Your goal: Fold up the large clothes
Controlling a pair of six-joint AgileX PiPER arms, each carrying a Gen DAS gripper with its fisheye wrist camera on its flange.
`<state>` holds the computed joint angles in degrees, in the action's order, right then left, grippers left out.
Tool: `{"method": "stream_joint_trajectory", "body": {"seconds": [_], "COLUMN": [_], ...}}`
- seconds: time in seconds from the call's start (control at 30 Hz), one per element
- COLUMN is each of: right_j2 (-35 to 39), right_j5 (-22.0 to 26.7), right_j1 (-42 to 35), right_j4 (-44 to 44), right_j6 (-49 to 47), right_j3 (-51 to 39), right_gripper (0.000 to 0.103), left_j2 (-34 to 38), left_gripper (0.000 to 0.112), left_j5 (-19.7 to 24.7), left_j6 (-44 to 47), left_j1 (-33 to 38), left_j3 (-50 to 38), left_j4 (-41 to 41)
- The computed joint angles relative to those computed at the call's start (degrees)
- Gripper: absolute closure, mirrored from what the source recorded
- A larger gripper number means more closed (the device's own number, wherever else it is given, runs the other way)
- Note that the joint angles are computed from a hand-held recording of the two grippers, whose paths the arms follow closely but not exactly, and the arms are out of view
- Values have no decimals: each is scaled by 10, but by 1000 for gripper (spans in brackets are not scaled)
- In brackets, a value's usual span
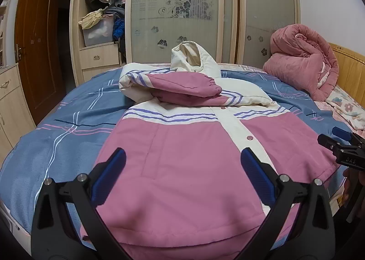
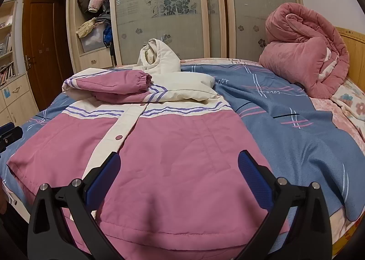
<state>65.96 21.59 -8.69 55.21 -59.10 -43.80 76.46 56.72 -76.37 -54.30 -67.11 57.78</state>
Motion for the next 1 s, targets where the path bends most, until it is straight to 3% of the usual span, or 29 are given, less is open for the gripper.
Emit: {"method": "stream_joint_trajectory", "body": {"seconds": [0.47, 0.53, 0.63, 0.7, 0.83, 0.93, 1.0], "right_j2": [4, 9, 4, 11, 102, 189, 276], "right_j5": [-8, 10, 50, 105, 295, 340, 330], "right_j1": [12, 2, -35, -65, -100, -50, 5], "right_j4": [-10, 17, 117, 136, 182, 167, 151], "right_j6": [8, -20, -103, -84, 17, 117, 187], "right_j3": [-1, -4, 1, -22, -141, -270, -384], "right_gripper": [2, 2, 2, 2, 2, 2, 4], "left_j2": [-8, -9, -11, -13, -19, -23, -26], "left_gripper": [12, 12, 12, 12, 12, 12, 12], "left_j5": [-10, -13, -19, -19, -29, -35, -42], "left_j6": [7, 10, 15, 16, 18, 20, 22], "left_j1": [4, 4, 5, 3, 7, 13, 18], "left_j3": [4, 4, 3, 4, 6, 8, 10], "left_j4": [-7, -9, -13, -10, -10, -13, -19]}}
